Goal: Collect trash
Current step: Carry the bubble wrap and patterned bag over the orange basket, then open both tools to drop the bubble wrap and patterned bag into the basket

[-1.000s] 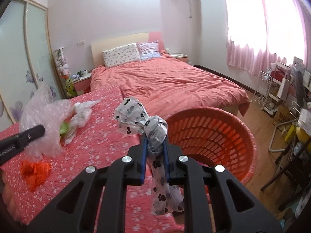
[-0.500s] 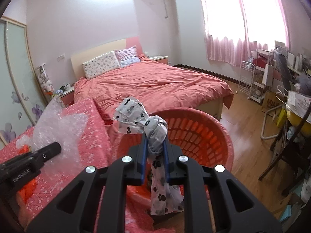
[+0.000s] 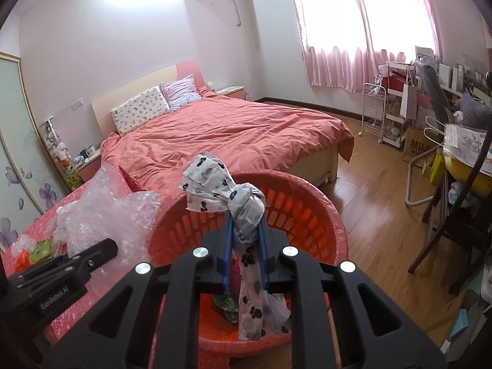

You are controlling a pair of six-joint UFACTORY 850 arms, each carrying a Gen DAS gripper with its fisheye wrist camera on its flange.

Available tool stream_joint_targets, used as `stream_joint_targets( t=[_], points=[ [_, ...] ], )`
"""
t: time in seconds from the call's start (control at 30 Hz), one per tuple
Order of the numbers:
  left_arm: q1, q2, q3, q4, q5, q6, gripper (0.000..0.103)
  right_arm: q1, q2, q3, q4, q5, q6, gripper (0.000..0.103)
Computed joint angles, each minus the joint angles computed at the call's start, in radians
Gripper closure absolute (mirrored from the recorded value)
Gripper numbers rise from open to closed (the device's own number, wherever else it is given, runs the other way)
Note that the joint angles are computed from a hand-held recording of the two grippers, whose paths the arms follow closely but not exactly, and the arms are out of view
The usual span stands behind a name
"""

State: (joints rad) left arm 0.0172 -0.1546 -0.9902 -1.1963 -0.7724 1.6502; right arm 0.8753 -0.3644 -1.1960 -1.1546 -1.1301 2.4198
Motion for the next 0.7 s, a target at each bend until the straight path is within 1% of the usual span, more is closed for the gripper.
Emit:
stream_joint_targets(
  t=[0.27, 0.37, 0.43, 0.47, 0.5, 0.53, 0.6, 0.63, 0.7],
  points=[
    [-0.016, -0.018, -0.010, 0.014, -0.015, -0.018, 0.078, -0.023, 0.010, 0.021, -0.008, 0.024, 0.019, 0.087],
    [-0.018, -0.026, -0.014, 0.023, -0.014, -0.027, 0.078, -0.031, 0.013, 0.030, -0.017, 0.044, 0.035, 0.084],
    [-0.019, -0.032, -0.017, 0.036, -0.009, -0.041, 0.069, -0.033, 0.013, 0.035, -0.023, 0.058, 0.049, 0.083],
    [-0.020, -0.034, -0.017, 0.040, -0.005, -0.048, 0.066, -0.036, 0.014, 0.037, -0.022, 0.063, 0.050, 0.081],
    [-0.019, -0.037, -0.017, 0.045, 0.002, -0.056, 0.060, -0.040, 0.015, 0.042, -0.023, 0.072, 0.053, 0.076],
    [-0.026, -0.035, -0.014, 0.045, 0.008, -0.065, 0.055, -0.042, 0.015, 0.045, -0.024, 0.079, 0.059, 0.074],
    [-0.022, -0.039, -0.016, 0.051, 0.008, -0.077, 0.051, -0.045, 0.019, 0.054, -0.024, 0.090, 0.076, 0.066],
    [-0.021, -0.040, -0.018, 0.054, 0.012, -0.082, 0.048, -0.046, 0.018, 0.056, -0.021, 0.092, 0.082, 0.064],
    [-0.017, -0.038, -0.016, 0.056, 0.030, -0.087, 0.044, -0.044, 0.014, 0.055, -0.013, 0.084, 0.082, 0.054]
  ],
)
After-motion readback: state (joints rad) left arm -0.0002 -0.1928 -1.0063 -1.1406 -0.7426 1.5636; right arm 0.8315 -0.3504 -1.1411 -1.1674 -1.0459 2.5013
